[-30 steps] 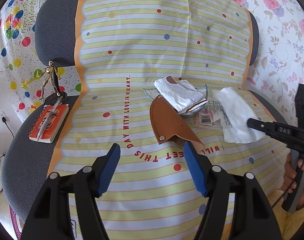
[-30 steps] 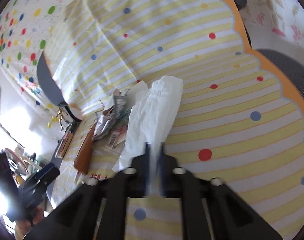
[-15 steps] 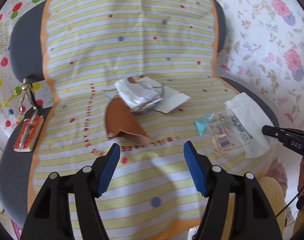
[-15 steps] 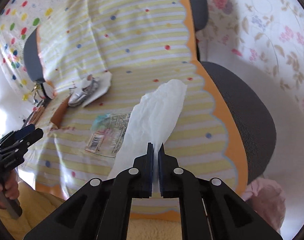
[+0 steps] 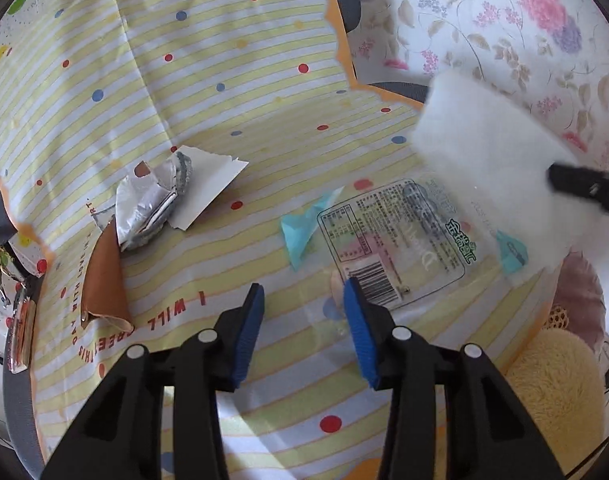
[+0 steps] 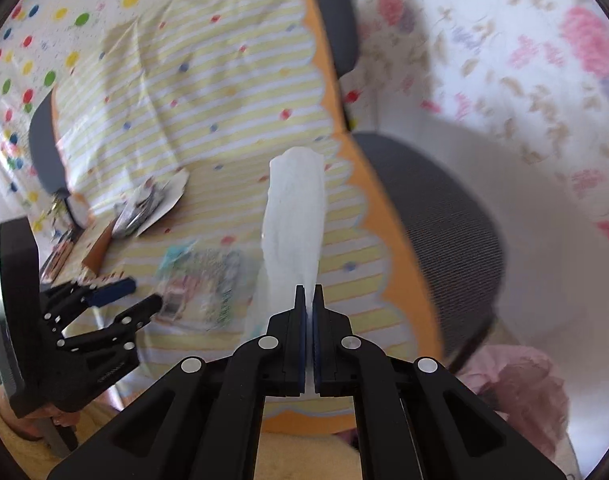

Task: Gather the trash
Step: 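Lift the tissue with the right gripper while the left gripper grasps the plastic snack bag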

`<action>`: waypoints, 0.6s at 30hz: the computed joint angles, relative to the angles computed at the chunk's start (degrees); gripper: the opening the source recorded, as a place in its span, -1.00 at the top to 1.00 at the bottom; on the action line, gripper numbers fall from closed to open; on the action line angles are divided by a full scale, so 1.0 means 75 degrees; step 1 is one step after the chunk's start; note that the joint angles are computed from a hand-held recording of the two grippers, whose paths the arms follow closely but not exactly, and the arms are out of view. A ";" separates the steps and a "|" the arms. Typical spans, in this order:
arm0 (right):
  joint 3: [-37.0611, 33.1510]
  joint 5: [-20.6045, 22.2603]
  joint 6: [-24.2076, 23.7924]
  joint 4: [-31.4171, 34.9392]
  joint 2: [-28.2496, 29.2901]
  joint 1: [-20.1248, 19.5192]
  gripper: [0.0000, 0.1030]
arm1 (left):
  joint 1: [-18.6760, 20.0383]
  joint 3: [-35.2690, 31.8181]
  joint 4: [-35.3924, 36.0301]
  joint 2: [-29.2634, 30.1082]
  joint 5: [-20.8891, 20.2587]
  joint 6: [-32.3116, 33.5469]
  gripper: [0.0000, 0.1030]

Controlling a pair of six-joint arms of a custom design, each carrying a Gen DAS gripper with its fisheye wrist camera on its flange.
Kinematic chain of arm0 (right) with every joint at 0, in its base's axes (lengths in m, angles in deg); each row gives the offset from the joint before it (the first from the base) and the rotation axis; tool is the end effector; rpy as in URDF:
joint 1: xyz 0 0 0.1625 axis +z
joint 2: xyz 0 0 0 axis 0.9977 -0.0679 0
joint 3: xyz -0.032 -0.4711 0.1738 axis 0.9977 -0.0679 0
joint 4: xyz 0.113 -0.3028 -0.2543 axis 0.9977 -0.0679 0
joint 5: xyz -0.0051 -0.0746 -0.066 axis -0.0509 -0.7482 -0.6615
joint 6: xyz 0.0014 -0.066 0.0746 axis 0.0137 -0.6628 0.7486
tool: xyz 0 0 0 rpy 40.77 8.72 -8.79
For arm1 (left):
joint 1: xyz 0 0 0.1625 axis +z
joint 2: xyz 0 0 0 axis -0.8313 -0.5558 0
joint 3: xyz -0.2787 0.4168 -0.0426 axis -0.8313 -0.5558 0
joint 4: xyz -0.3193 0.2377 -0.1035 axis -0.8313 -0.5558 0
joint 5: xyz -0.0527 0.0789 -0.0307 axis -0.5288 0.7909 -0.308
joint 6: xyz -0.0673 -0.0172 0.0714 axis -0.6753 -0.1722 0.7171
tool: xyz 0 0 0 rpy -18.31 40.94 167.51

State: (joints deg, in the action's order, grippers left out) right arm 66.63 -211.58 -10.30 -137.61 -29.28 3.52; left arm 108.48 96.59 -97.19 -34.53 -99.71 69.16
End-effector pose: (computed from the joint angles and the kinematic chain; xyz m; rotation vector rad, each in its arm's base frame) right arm 0.0728 -0.5286 0.2073 -0.0151 -2.1970 1.0827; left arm -0.2365 -0.6258 -0.0125 1.1297 2.1882 -0.4810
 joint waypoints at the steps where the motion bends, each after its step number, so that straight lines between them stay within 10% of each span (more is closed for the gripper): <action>1: 0.0085 -0.0102 -0.0102 -0.0415 -0.0048 0.0041 0.94 | 0.0028 -0.0027 0.0077 -0.0023 -0.0075 -0.0015 0.21; 6: 0.0597 -0.0184 -0.0502 -0.1744 -0.0282 0.0190 0.94 | 0.0109 -0.0044 0.0314 -0.0256 -0.0549 -0.0336 0.21; 12: 0.1015 -0.0219 -0.0582 -0.2179 -0.0265 0.0311 0.94 | -0.0134 0.0651 -0.0722 -0.0661 -0.1441 0.0263 -0.34; 18: 0.1260 0.0008 -0.0358 -0.2193 -0.0307 0.0226 0.94 | -0.0300 0.1018 -0.1007 -0.0392 -0.0578 0.1464 -0.33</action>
